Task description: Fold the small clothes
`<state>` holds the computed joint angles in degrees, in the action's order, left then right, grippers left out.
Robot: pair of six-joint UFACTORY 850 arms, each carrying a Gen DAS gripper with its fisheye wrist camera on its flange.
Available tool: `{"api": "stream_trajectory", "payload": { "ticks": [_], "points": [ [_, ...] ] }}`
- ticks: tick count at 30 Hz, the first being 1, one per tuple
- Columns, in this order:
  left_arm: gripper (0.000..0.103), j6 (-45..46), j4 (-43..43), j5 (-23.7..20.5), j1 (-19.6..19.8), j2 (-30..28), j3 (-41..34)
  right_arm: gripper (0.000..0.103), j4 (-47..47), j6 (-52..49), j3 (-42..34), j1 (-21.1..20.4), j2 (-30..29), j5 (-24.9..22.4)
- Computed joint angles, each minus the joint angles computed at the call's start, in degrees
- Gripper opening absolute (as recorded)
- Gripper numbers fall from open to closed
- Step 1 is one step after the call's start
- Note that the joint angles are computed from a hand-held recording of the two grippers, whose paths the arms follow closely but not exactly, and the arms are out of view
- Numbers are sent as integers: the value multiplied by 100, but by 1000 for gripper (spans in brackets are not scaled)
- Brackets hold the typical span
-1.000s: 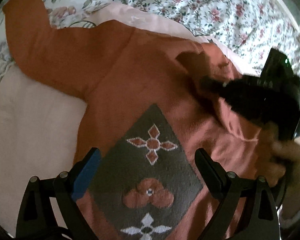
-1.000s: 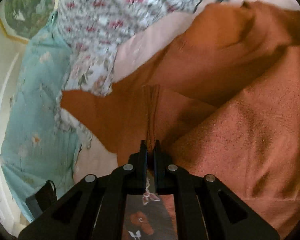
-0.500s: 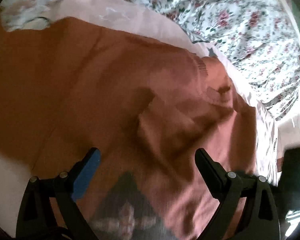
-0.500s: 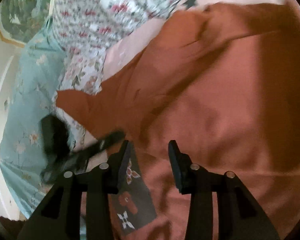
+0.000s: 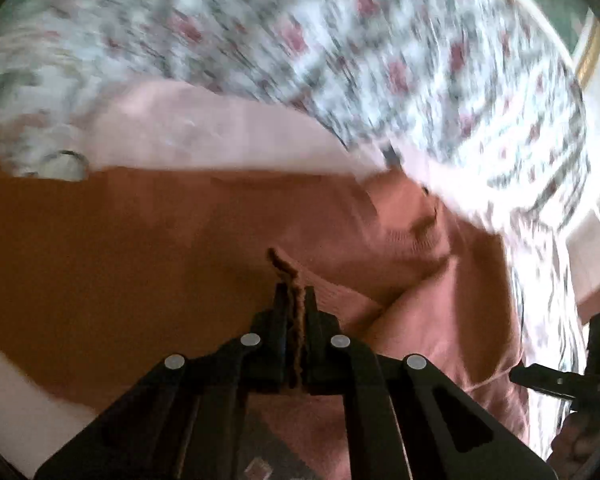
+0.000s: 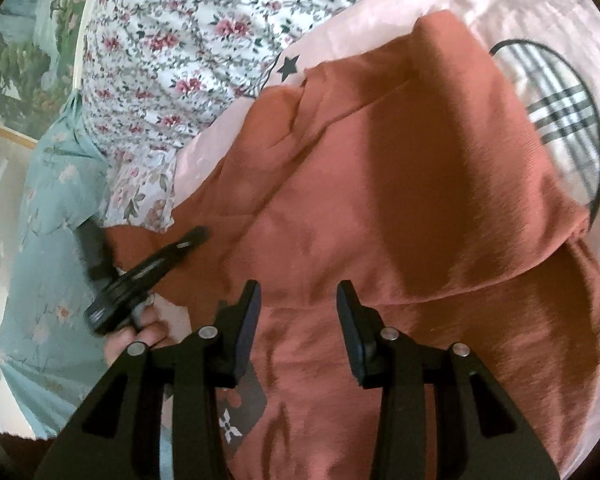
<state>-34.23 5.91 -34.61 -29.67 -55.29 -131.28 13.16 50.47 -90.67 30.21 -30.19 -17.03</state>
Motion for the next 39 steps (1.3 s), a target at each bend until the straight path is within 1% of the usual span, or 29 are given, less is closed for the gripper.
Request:
{"api": "stream_trajectory", "payload": {
  "ticks": [1, 2, 3, 4, 5, 6, 8, 9, 10, 11, 12, 13, 14, 16, 18, 19, 21, 25, 27, 30, 31, 33, 34, 35, 36, 38, 39],
  "points": [
    [4, -279, 243, 151, 7, 173, 308, 41, -120, 121, 55, -4, 39, 3],
    [4, -348, 246, 129, 47, 247, 469, 41, -190, 195, 107, -10, 72, 4],
    [6, -228, 10, 160, 107, 315, 654, 41, -189, 207, 140, -23, 87, 3],
    [6, 93, -466, 130, 184, 310, 721, 41, -181, 205, 160, -28, 93, -3],
    [6, 444, -972, 81, 258, 282, 746, 41, -178, 205, 176, -31, 97, -14],
    [12, 647, -1249, 53, 304, 250, 749, 41, -174, 200, 190, -34, 100, -27],
    [21, 750, -1426, -142, 342, 62, 510, 41, -114, 145, 254, -39, 127, -24],
    [24, 821, -1546, -131, 331, 66, 547, 41, -97, 132, 261, -42, 126, -48],
    [25, 930, -1687, -156, 345, 51, 567, 41, -104, 138, 264, -42, 125, -68],
    [25, 947, -1683, -268, 339, -103, 347, 41, -136, 161, 256, -43, 121, -106],
    [21, 913, -1553, -474, 317, -282, 62, 41, -181, 192, 259, -46, 125, -131],
    [13, 880, -1367, -554, 293, -307, 17, 41, -235, 238, 279, -46, 139, -139],
    [1, 807, -1132, -644, 247, -360, -87, 41, -331, 325, 290, -46, 154, -156],
    [2, 346, -286, -678, 111, -325, -96, 41, -722, 625, 322, -55, 212, -224],
    [2, -223, 326, -278, 78, 28, 432, 41, -1618, 1353, 375, -64, 317, -353],
    [2, -402, 459, -225, 91, 98, 547, 41, -2042, 1729, 400, -71, 362, -443],
    [2, -769, 795, -425, 117, 70, 554, 43, -2678, 2306, 462, -135, 439, -656],
    [2, -886, 758, -193, 168, 258, 909, 51, -3293, 2890, 472, -309, 440, -956],
    [2, -1012, 964, -268, 119, 226, 834, 55, -3186, 2711, 377, -443, 309, -1057],
    [2, -1034, 836, -354, 146, 197, 764, 55, -2923, 2301, 101, -587, 3, -1246],
    [2, -1017, 812, -350, 157, 240, 838, 55, -2736, 2094, -11, -641, -127, -1295],
    [2, -981, 823, -431, 141, 194, 760, 55, -2238, 1539, -184, -728, -334, -1319],
    [2, -962, 820, -458, 135, 181, 739, 53, -2194, 1385, -263, -734, -413, -1360],
    [2, -938, 802, -502, 130, 164, 710, 25, -2209, 1255, -323, -732, -455, -1417],
    [2, -919, 772, -505, 126, 160, 694, 11, -2087, 1061, -411, -756, -494, -1537],
    [2, -837, 691, -447, 104, 165, 670, 11, -2309, 1296, -264, -771, -347, -1460],
    [2, -799, 734, -489, 69, 114, 571, 11, -2547, 1461, -225, -762, -295, -1530]
  ]
}}
